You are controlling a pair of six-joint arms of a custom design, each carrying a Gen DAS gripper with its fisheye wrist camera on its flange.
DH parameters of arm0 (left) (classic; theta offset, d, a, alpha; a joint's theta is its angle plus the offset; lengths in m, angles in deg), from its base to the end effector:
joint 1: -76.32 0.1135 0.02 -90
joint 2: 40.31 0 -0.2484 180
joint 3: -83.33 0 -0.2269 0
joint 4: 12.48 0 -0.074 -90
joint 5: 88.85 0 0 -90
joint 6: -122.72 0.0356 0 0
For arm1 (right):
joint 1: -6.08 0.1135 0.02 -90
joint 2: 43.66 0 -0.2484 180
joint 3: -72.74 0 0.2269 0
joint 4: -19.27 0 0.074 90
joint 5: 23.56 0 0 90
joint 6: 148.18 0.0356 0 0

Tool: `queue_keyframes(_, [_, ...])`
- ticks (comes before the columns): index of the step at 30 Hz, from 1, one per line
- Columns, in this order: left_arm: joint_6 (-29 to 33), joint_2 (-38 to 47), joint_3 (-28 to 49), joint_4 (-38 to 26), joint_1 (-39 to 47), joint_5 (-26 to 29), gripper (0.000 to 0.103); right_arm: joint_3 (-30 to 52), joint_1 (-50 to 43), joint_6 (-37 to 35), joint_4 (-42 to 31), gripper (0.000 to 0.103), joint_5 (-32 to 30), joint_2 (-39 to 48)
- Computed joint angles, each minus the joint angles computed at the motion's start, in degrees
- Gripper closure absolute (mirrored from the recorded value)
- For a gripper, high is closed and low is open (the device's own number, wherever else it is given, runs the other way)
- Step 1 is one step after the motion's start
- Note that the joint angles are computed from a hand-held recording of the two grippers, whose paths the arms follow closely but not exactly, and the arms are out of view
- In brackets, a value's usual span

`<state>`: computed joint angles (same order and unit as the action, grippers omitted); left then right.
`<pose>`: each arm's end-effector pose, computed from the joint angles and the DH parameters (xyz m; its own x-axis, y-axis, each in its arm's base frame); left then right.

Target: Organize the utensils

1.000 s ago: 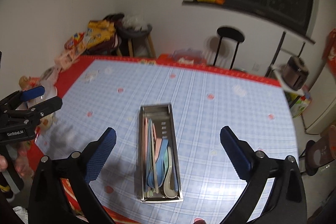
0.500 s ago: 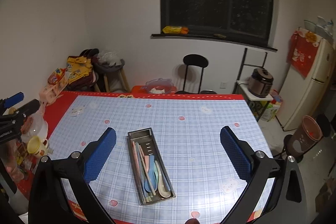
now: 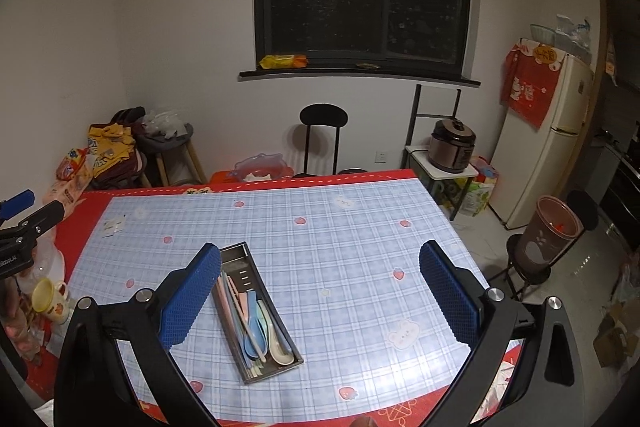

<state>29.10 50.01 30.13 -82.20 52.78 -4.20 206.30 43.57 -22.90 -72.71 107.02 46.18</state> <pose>0.2721 -0.1149 0.4368 -0.5221 0.1589 -0.8379 0.2938 0.9559 -0.0018 0.2129 0.1341 0.4433 -0.5518 0.1296 -0.8238 0.2451 0.9694 -0.0117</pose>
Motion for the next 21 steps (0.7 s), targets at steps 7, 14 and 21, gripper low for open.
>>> queue_keyframes(7, [-0.14, -0.51, -0.44, -0.52, -0.67, -0.33, 0.006, 0.11, 0.80, 1.02, -0.82, 0.006, 0.92, 0.05])
queue_keyframes(14, [-0.34, -0.81, -0.54, -0.90, -0.93, -0.16, 0.006, 0.79, 1.42, 1.69, -1.56, 0.006, 1.36, 0.52])
queue_keyframes(21, [-0.43, -1.06, -0.87, -0.80, -1.18, -0.40, 0.006, 0.94, 1.74, 2.17, -2.42, 0.006, 1.65, 0.18])
